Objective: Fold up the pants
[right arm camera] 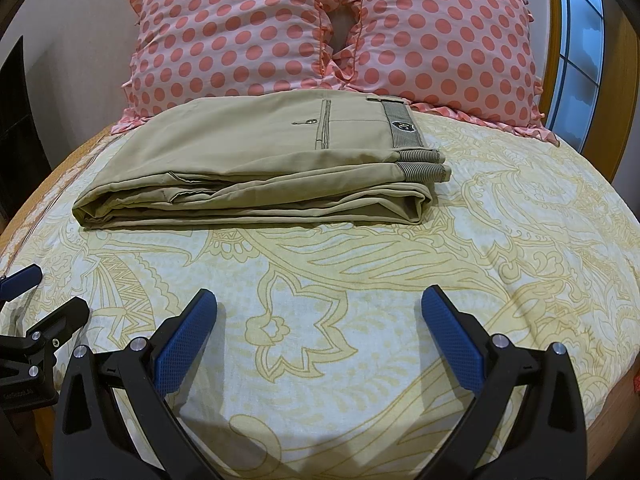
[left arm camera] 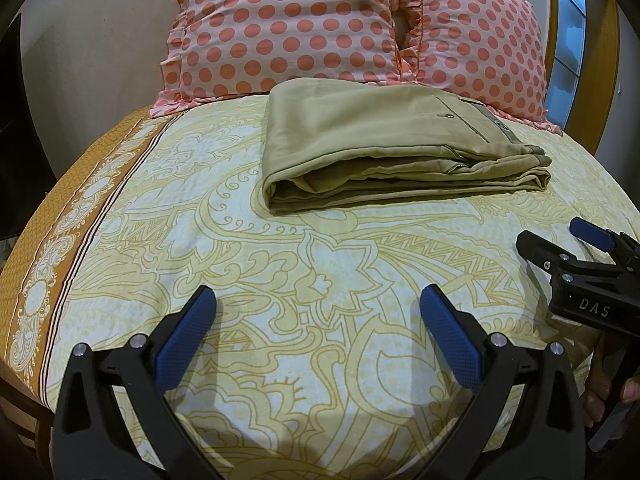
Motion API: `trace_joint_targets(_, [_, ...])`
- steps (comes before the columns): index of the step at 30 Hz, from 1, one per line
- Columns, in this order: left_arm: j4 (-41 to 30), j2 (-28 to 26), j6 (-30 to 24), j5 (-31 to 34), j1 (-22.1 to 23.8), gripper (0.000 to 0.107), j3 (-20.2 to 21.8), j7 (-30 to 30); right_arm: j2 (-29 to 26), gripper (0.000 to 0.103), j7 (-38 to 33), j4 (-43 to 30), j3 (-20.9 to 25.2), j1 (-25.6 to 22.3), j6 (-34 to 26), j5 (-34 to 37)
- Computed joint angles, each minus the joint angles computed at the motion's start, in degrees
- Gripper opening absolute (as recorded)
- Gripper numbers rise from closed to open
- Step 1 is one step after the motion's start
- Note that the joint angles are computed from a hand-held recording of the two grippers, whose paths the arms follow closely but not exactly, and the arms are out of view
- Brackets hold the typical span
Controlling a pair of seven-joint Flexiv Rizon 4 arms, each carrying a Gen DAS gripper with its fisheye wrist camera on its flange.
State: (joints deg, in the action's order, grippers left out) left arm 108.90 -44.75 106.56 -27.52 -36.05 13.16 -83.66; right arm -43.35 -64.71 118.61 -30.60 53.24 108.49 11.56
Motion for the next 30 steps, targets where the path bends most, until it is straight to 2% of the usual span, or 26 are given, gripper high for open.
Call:
trace_joint_targets(16, [0.0,-0.1,0.1,0.2,-0.1,0.101,0.2,-0.4,-0.2,0.102,0.2,-0.1,-0.2,0.3,-0.1,0.1])
trace_joint_targets(30, [-0.4,-0.9,1.8,-2.5,-1.2,0.101,0.7,0.4,-0.4,0.102,0.3,-0.2,-0.3,0.4,0.0,0.2])
